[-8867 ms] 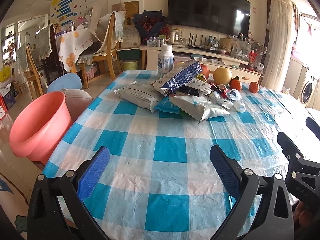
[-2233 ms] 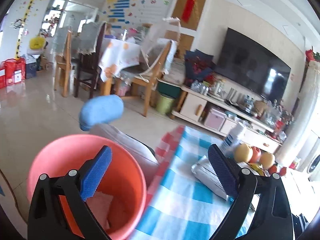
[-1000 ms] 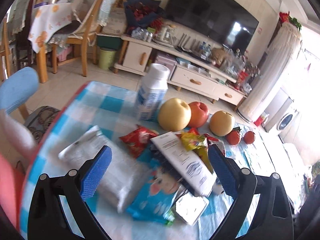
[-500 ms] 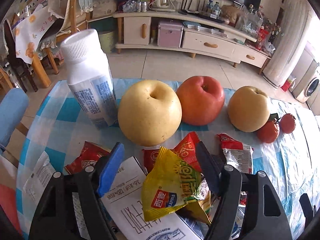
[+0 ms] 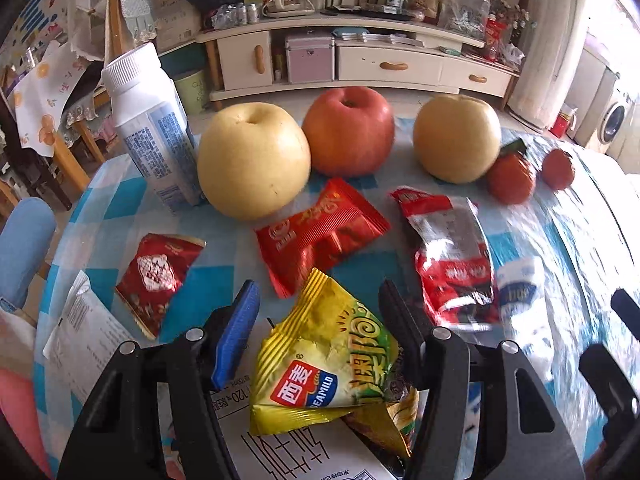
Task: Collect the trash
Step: 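Grasp the red snack wrapper with the left tool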
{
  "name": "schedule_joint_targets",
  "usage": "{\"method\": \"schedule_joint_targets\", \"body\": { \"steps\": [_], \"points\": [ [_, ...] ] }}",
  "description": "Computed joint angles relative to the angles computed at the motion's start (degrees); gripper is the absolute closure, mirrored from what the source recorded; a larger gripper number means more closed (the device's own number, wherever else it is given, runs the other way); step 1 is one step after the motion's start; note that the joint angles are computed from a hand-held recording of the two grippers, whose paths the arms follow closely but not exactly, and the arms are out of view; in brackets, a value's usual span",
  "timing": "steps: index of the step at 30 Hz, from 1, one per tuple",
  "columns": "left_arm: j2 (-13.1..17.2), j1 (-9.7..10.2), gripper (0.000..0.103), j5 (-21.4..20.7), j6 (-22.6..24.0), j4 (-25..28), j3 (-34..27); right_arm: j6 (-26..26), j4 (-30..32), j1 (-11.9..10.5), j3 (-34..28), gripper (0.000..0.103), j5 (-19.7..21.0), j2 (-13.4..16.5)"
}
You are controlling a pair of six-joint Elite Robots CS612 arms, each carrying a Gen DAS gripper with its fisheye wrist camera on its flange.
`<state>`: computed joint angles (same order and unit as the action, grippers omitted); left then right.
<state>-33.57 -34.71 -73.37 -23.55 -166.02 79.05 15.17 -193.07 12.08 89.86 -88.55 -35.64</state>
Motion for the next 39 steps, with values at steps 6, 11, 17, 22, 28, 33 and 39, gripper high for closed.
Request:
{"method": "schedule_joint_targets", "body": {
  "steps": [6, 11, 17, 22, 28, 33, 39],
  "points": [
    [-3.00, -1.42, 0.041, -3.44, 3.19, -4.20, 6.51, 0.11, 1.11, -0.27, 0.10, 0.004, 1.09, -0.30],
    [-4.34, -0.28, 0.041, -5.33, 2.36, -8.65, 8.02, 0.47, 3.03, -0.41, -0.12, 0.004, 1.31, -0.35],
    [-1.30, 1.26, 0.040, -2.31, -1.37, -1.48, -0.93, 0.45, 3.46, -0.43, -0.54, 0.004, 1.46, -0.04],
    [1.87, 2.02, 0.040, -0.49, -8.29, 5.31, -7.85, 0.26, 3.35, -0.49, -0.64, 0.004, 1.57, 0.08],
    [4.37, 1.46, 0.043, 5.65, -12.46, 15.35, -13.59, -0.02, 3.09, -0.62, -0.65, 0.004, 1.70, 0.14],
    [4.65, 1.15, 0.058, 5.18, -9.99, 14.95, -13.14, -0.40, 4.26, -0.90, -0.82, 0.004, 2.45, 0.21],
    [3.39, -0.59, 0.058, 4.27, -2.76, 11.76, -9.95, -0.89, 4.85, -1.03, -0.98, 0.004, 2.91, 0.34]
  ]
}}
